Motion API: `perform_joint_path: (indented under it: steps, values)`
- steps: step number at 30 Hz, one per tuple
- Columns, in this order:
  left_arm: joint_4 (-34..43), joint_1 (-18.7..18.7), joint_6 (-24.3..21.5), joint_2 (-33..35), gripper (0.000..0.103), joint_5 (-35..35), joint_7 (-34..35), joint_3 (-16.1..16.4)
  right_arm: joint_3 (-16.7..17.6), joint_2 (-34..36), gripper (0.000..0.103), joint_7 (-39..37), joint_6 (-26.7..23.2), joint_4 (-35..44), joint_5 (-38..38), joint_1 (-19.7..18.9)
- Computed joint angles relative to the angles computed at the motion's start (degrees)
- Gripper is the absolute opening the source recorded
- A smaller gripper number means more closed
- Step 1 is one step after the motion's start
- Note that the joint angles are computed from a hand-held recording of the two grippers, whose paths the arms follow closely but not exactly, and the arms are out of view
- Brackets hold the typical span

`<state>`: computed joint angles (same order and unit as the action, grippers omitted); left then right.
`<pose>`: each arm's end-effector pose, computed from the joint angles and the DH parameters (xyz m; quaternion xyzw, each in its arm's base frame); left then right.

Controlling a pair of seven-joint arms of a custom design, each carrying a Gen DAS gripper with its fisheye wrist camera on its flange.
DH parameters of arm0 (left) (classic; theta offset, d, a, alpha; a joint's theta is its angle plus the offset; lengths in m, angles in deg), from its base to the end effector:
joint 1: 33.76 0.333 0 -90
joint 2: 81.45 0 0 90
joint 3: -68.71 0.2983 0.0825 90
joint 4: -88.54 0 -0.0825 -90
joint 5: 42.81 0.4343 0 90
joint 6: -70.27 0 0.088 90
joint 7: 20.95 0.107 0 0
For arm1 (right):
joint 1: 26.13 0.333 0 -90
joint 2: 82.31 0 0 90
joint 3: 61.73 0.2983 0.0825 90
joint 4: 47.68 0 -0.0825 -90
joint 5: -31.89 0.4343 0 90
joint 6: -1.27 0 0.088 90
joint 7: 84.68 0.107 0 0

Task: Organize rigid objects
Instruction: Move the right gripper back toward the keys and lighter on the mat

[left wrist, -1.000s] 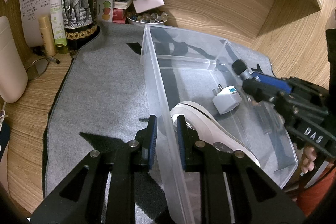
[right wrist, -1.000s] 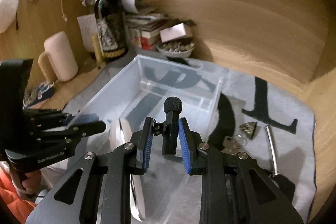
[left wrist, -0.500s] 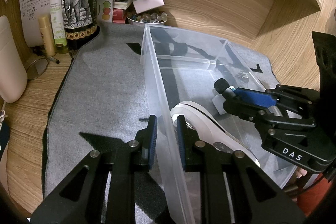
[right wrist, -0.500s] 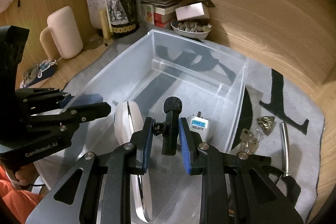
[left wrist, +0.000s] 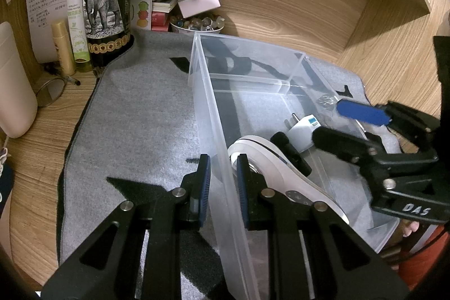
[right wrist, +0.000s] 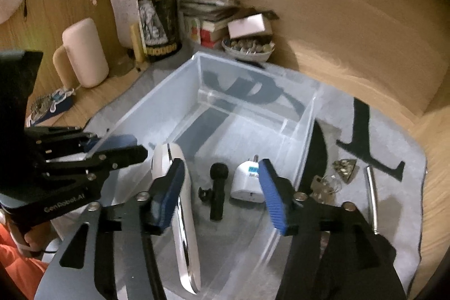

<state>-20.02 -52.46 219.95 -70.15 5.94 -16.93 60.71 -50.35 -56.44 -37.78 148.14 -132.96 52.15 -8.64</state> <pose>0.6043 -0.3180 0.4108 -0.7769 0.5100 -0.2895 0.2291 0.6904 0.3455 0.4544 -0.8956 0.2760 -0.1315 0.3232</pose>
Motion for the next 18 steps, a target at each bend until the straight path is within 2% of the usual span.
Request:
perform_joint_path:
  steps: [7,10,18]
  values:
    - [-0.09,0.03,0.04,-0.06,0.018,-0.02,0.08,-0.01,0.8,-2.02,0.082,-1.41,7.08,-2.6,2.7,-0.95]
    - [-0.1,0.04,0.08,-0.06,0.018,-0.01,0.05,-0.01,0.41,-2.18,0.083,-0.21,9.86,-2.82,2.43,-0.96]
    - [-0.22,0.05,0.16,-0.15,0.018,-0.04,0.05,-0.01,-1.99,-0.55,0.084,8.8,12.07,-0.13,-0.93,-1.02]
